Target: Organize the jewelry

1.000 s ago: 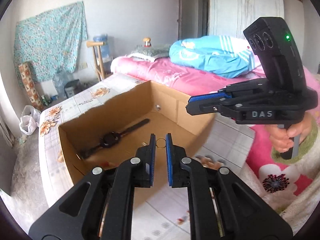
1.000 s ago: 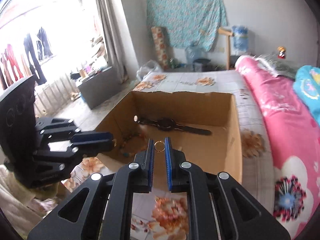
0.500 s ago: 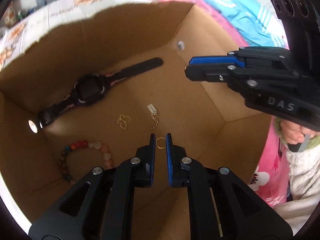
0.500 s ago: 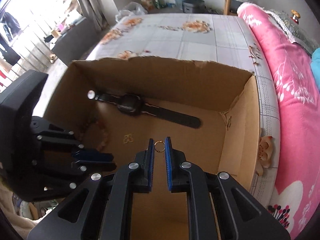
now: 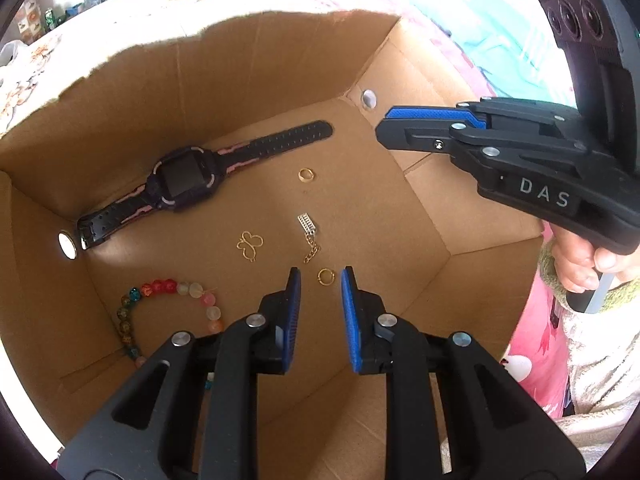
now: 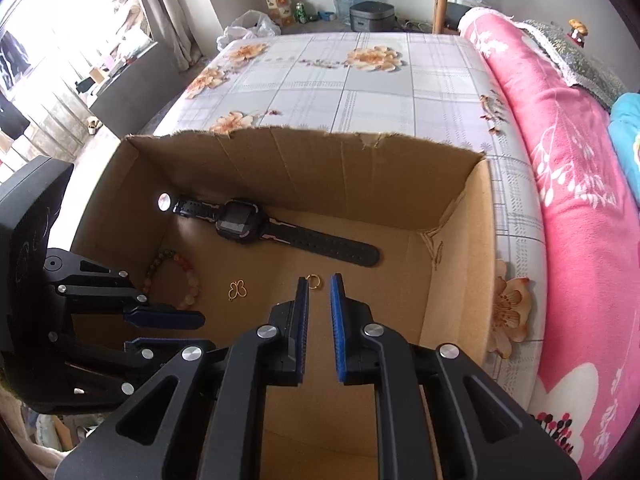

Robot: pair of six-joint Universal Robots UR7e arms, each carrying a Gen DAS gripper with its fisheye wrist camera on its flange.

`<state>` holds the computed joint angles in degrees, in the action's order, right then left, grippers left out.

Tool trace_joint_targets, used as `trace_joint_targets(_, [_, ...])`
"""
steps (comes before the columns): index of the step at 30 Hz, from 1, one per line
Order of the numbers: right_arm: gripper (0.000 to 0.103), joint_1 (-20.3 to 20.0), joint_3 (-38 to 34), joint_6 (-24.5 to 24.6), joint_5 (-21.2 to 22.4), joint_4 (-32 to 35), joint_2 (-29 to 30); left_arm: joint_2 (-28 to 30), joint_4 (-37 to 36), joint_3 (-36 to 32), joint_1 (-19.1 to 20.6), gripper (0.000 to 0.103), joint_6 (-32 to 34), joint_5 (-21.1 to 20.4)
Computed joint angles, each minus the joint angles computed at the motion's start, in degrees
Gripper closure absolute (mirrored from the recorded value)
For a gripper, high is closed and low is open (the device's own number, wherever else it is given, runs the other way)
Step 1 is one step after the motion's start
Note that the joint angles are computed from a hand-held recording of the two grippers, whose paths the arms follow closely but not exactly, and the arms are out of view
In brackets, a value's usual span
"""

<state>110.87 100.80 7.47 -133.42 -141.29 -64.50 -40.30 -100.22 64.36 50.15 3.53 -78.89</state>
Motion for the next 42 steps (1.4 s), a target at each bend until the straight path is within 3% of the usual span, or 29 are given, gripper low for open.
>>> trace_joint_targets(5, [0.091, 2.41, 3.00, -2.06, 0.38, -6.47, -2.64, -6.77, -9.92, 8.14, -1.17, 0.084, 4.21, 0.74])
trace_joint_targets(8, [0.091, 4.93, 8.44, -6.02, 4.95, -17.23, -6.76, -14.23, -21.23, 17.57, -2.50, 0.079, 7.48, -0.88])
trace_joint_targets(11, [0.082, 8.42, 15.94, -9.22, 7.88, -28.95, -11.28, -21.90, -32.39, 28.26, -3.82, 0.071, 10.30, -2.03])
trace_joint_targets(13, [0.079, 10.52, 20.46, -10.07, 7.50, -34.54, -13.38, -26.75, -39.13, 35.83, -5.24, 0.068, 11.87, -1.07])
trace_joint_targets(15, [0.078, 12.91, 24.91, -10.20, 5.40, -39.15, -14.84, -31.23, -45.93, 43.81, -7.53, 0.064, 12.89, 2.62])
trace_joint_targets(19, [0.068, 14.90, 32.11, -8.22, 3.61, -44.59, -16.02, -33.82, -47.88, 50.79, -8.94, 0.060, 10.56, 2.63])
trace_joint_targets(23, [0.066, 9.88, 36.90, 1.75, 4.93, -42.98, -14.66, -30.48, -50.56, 54.91, -9.16, 0.060, 7.45, 6.57])
trace_joint_targets(26, [0.066, 6.37, 37.15, 8.49, 2.12, -38.31, -12.23, -26.33, -49.83, 54.33, -8.49, 0.060, 5.30, 9.30])
trace_joint_targets(30, [0.068, 4.16, 36.88, 8.33, 1.44, -39.94, -9.81, -25.05, -53.64, 55.76, -8.79, 0.060, 7.17, 10.51])
trace_joint_targets(36, [0.069, 3.69, 33.30, 6.66, -0.66, -34.48, -7.23, -24.35, -56.54, 57.17, -9.21, 0.060, 10.43, 9.99])
trace_joint_targets(42, [0.084, 3.87, 31.31, 6.56, -4.09, -28.70, -4.64, -23.53, -58.82, 57.96, -9.29, 0.060, 12.94, 9.91])
